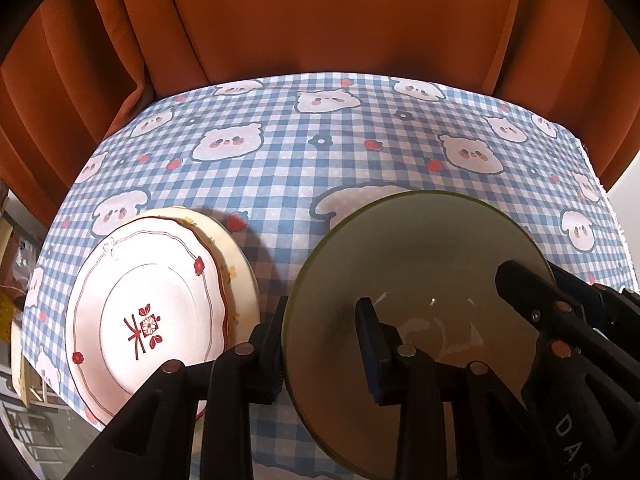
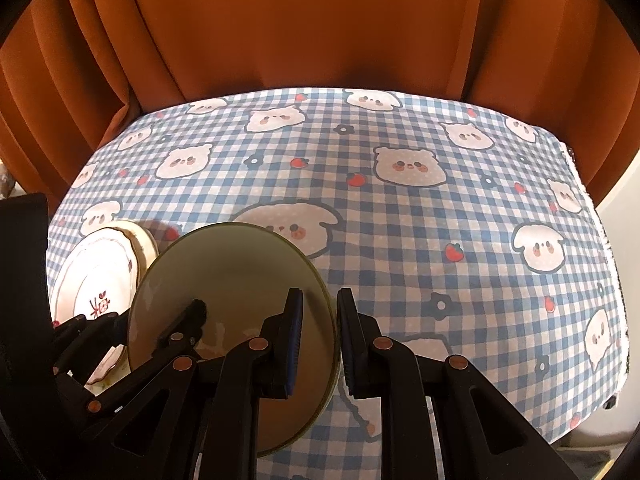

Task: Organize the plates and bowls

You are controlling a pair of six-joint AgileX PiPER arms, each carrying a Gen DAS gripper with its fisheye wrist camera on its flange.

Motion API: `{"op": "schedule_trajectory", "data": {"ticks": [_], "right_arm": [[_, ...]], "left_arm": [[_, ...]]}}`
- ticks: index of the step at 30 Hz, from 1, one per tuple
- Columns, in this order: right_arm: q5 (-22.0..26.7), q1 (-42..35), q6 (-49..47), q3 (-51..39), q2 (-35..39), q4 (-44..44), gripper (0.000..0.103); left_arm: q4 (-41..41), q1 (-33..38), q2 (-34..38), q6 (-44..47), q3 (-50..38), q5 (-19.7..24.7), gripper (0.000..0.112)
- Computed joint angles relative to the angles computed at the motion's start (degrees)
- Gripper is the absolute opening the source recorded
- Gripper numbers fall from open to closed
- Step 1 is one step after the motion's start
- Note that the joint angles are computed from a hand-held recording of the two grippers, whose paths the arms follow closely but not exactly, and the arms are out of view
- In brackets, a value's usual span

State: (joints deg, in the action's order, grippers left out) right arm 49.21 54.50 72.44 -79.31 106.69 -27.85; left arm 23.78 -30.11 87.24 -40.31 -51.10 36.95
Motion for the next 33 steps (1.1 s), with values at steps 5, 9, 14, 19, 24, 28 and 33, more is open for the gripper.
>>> {"op": "schedule_trajectory", "data": {"ticks": [5, 9, 14, 19, 24, 28, 33], "right_arm": [[-2.64, -1.27, -2.29, 2.25, -1.33, 2.8, 0.021], [-3.69, -2.04, -3.87, 2.93, -1.89, 5.05, 0.033], [-2.97, -1.18, 0.13, 2.95, -2.42, 2.49, 0.063], [-1.84, -1.39, 1.67, 1.82, -1.29, 3.93, 0.063], [0.93, -1.3, 3.06, -0.8, 0.86, 6.04, 0.063], [4.2, -0.96, 4.9, -4.33, 2.91, 6.91, 0.064], [6.34, -0.78, 5.93, -6.78, 4.73, 8.53, 0.064]], "left_arm": [[-2.26, 0.54, -1.0, 1.66, 0.45, 0.59, 0.057], [-4.34, 1.64, -2.15, 4.14, 0.38, 1.12, 0.066], [-11.56, 4.8, -2.31, 13.76, 0.9, -1.16, 0.074], [-25.84, 9.76, -0.53, 29.74, 1.0, -3.25, 0.074], [-37.24, 13.69, 2.17, 43.57, -0.91, -1.61, 0.072], [-44.11, 16.36, 4.06, 53.01, -2.2, 0.72, 0.065], [-47.73, 16.96, 6.18, 58.04, -3.27, 2.9, 0.055]]}}
